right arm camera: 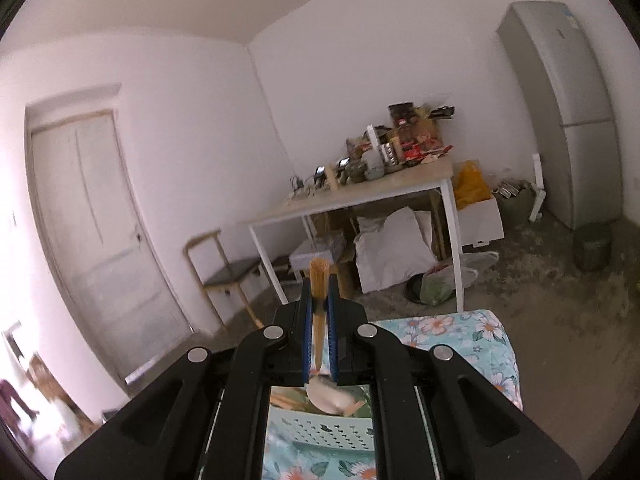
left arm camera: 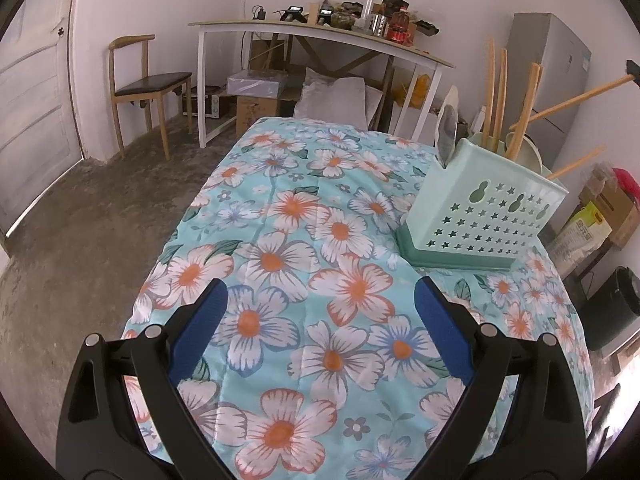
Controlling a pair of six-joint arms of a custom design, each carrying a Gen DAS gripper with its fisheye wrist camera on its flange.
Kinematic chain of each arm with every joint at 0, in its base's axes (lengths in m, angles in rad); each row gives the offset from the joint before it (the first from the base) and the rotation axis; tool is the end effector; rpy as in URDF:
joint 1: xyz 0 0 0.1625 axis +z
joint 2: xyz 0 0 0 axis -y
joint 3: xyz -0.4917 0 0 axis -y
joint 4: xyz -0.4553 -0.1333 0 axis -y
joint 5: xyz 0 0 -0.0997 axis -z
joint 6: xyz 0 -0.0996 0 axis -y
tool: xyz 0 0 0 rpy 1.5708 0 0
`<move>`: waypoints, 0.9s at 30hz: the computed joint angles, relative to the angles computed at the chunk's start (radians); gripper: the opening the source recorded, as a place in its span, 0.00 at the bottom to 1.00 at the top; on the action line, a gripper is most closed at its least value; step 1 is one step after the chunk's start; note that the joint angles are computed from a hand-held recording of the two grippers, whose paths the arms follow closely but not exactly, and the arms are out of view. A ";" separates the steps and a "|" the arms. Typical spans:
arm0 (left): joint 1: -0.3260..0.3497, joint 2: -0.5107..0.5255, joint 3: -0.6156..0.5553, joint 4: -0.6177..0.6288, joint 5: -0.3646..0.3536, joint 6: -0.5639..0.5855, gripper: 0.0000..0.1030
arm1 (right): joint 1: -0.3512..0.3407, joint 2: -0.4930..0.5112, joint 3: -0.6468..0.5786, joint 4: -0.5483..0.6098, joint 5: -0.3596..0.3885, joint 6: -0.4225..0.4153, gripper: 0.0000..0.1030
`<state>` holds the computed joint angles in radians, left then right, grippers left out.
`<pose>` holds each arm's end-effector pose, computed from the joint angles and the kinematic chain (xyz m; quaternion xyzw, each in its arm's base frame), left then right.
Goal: Organize utensils
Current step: 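Lower the held chopstick toward the green holder with the right tool, then insert the chopstick into the green holder and open the right tool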
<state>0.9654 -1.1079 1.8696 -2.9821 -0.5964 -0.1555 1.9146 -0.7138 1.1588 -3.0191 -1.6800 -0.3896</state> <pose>-0.1995 -0.6673 0.3040 0.0412 0.8497 -0.4266 0.3072 0.4253 -0.8246 0.3193 0.2894 -0.8267 0.4789 0.0588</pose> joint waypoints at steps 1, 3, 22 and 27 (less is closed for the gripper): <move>0.000 0.000 0.001 -0.005 0.001 0.005 0.88 | 0.002 0.010 -0.014 0.021 -0.006 -0.018 0.07; 0.001 0.002 0.001 -0.009 0.003 0.008 0.88 | 0.010 0.019 -0.016 0.034 -0.023 -0.048 0.07; -0.005 -0.007 0.010 -0.025 0.005 0.012 0.88 | 0.126 0.167 0.000 -0.131 -0.323 -0.608 0.11; -0.017 -0.003 0.008 -0.023 0.009 0.016 0.88 | 0.127 0.168 -0.004 -0.097 -0.367 -0.514 0.30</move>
<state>0.9489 -1.1113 1.8781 -3.0055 -0.5878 -0.1392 2.0419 -0.5460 1.1553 -3.1166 -2.0473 -0.9033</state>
